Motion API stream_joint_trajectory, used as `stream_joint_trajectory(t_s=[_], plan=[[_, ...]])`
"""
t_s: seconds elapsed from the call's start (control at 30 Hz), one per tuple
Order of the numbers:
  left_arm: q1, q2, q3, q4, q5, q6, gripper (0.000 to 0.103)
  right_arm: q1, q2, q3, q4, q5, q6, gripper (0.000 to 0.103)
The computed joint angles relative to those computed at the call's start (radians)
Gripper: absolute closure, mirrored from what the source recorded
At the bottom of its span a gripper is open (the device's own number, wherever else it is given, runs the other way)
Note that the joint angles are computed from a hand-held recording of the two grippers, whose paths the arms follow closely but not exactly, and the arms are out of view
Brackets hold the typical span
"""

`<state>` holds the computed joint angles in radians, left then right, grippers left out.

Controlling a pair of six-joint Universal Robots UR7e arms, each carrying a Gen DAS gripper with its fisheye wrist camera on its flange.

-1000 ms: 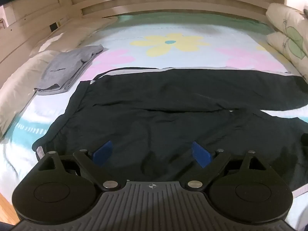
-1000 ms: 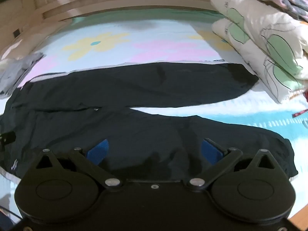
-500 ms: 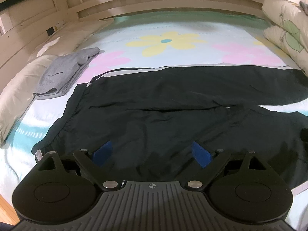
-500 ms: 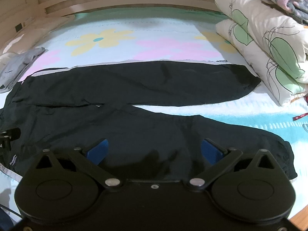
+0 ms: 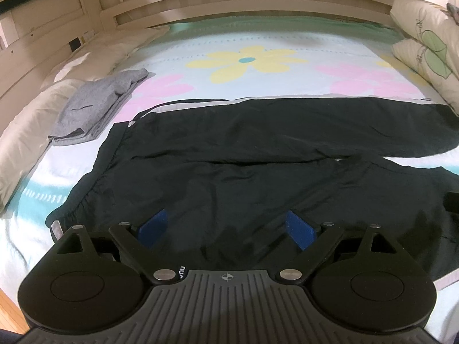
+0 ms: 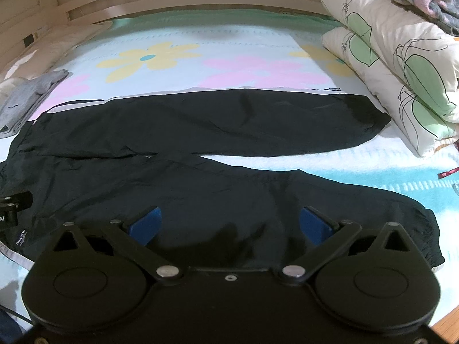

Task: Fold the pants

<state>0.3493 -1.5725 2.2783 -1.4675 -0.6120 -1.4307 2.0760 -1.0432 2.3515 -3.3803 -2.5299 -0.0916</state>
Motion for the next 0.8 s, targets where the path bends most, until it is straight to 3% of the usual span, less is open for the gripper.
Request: stream_joint_trajectory(t_s=[0.8], plan=[[0.008,-0.007,-0.001,-0.022,-0.019,-0.001,0.013,0.010,-0.007,-0.013,0.048,0.012,0.024,0.000]])
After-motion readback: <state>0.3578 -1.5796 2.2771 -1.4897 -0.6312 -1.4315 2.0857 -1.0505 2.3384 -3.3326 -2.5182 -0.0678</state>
